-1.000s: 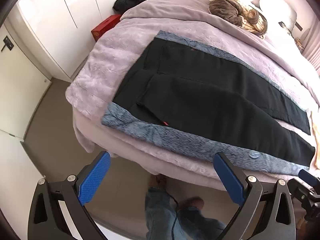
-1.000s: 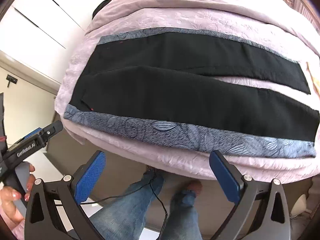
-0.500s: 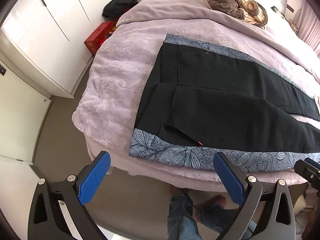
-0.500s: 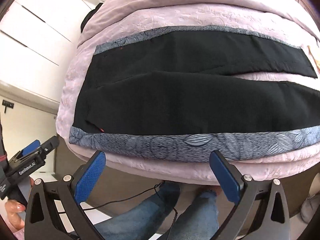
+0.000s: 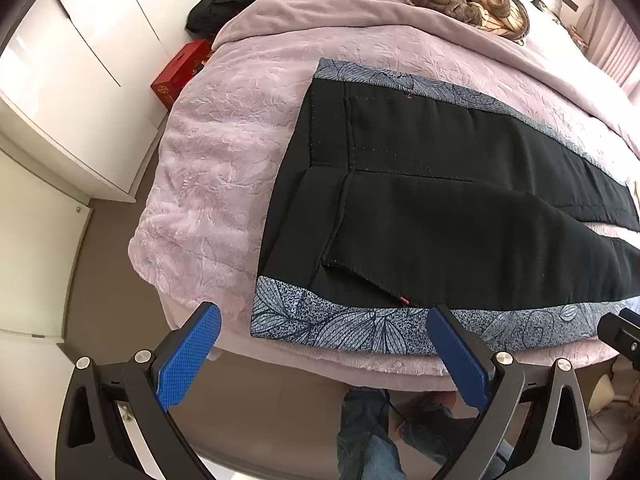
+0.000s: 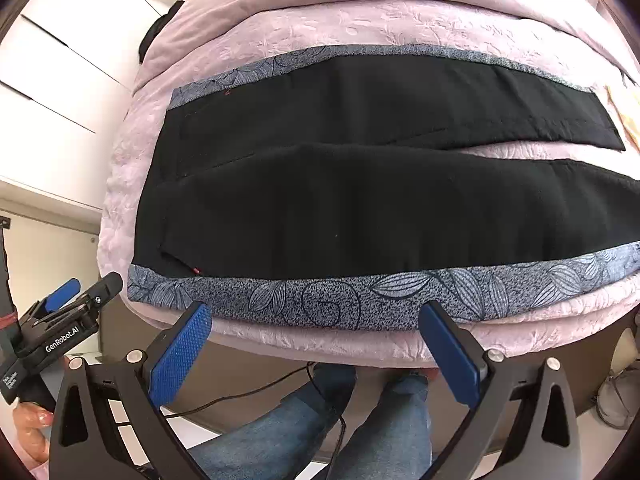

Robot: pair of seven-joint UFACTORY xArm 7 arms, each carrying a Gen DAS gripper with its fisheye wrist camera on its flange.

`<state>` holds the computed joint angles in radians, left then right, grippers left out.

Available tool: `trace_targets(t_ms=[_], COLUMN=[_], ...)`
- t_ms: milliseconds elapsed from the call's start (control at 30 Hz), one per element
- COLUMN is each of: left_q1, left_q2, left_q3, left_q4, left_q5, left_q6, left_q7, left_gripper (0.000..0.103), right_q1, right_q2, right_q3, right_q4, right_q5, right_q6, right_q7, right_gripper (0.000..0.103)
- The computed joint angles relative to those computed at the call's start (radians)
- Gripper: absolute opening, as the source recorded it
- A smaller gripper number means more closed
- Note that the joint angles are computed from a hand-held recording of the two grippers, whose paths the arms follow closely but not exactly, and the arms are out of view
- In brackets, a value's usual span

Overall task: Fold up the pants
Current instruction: 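Move both grippers toward the grey patterned hem of the black trousers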

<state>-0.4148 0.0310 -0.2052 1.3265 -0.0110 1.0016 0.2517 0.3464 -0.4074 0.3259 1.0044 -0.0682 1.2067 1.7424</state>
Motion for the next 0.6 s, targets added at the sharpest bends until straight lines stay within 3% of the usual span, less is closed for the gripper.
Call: trace_targets(t_ms=[300,600], left_q1=[-0.001,-0.001], left_q2=[0.018,0.030], left_q3=[0.002,0.004], left_q4=[0.012,0.002], left_q5=[0.013,0.037], left_q6=[-0.001,-0.011], left_q7=[-0.011,-0.008], left_gripper=[0.103,0.103], right_q1=[-0.001,0.003], right_q2=[0.029,0.037], right_q3=[-0.014,-0.018], right_q4=[0.030,0.010], right_q5=[0.004,0.017], right_q6=[0.024,-0.014], right_q7=[-0.032,-0.023], right_gripper=[0.103,0.103])
